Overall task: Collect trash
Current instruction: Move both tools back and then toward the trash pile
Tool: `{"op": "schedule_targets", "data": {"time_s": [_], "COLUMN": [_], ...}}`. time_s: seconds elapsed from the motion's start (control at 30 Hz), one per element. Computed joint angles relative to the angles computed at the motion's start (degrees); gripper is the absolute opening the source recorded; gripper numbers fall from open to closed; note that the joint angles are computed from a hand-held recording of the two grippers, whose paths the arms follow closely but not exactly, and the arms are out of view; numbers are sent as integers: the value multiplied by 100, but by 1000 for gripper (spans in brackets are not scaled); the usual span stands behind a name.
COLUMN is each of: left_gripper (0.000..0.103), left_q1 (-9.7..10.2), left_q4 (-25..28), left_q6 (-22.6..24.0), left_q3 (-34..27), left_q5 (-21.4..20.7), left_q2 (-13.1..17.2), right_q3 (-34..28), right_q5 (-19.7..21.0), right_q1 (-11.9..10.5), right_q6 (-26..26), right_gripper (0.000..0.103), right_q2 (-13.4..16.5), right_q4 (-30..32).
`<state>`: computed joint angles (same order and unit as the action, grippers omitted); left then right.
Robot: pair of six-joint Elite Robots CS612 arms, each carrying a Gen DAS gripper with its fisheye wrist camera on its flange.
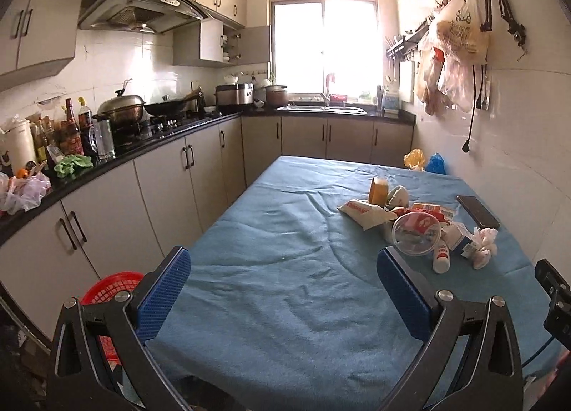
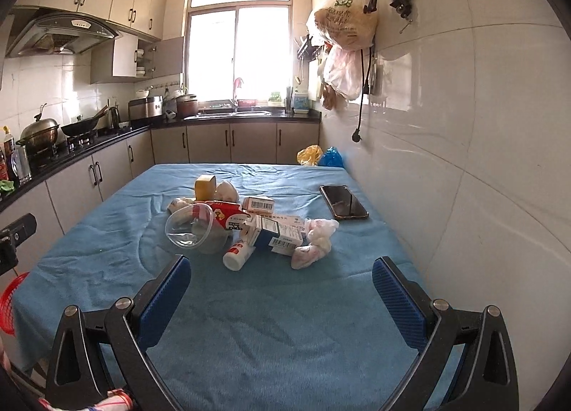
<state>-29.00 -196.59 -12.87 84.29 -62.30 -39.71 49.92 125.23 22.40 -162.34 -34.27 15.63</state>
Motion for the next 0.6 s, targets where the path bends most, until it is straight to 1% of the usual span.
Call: {"op": "schedule_targets", "data": {"time_s": [0.17, 0.27, 0.43, 0.6], "left_gripper": [103, 103, 103, 103], "left_q1": [-39, -47, -41, 10], "left_q4": [-194, -267, -180, 173], "left_q6": [156, 204, 220, 132], "left_q3": [132, 193, 193, 59], "left_q5": [221, 272, 302, 253], "left_q2": [-63, -88, -90, -45], "right_q3": [186, 274, 254, 63], "right_q5": [115, 136, 81, -26], "right_q1": [57, 74, 68, 25], "right_q6": [-65, -100, 3, 120], "right_gripper": [103, 103, 103, 103], "right_q2": [-100, -146, -120, 3], "right_q4": [-211, -338, -325, -117]}}
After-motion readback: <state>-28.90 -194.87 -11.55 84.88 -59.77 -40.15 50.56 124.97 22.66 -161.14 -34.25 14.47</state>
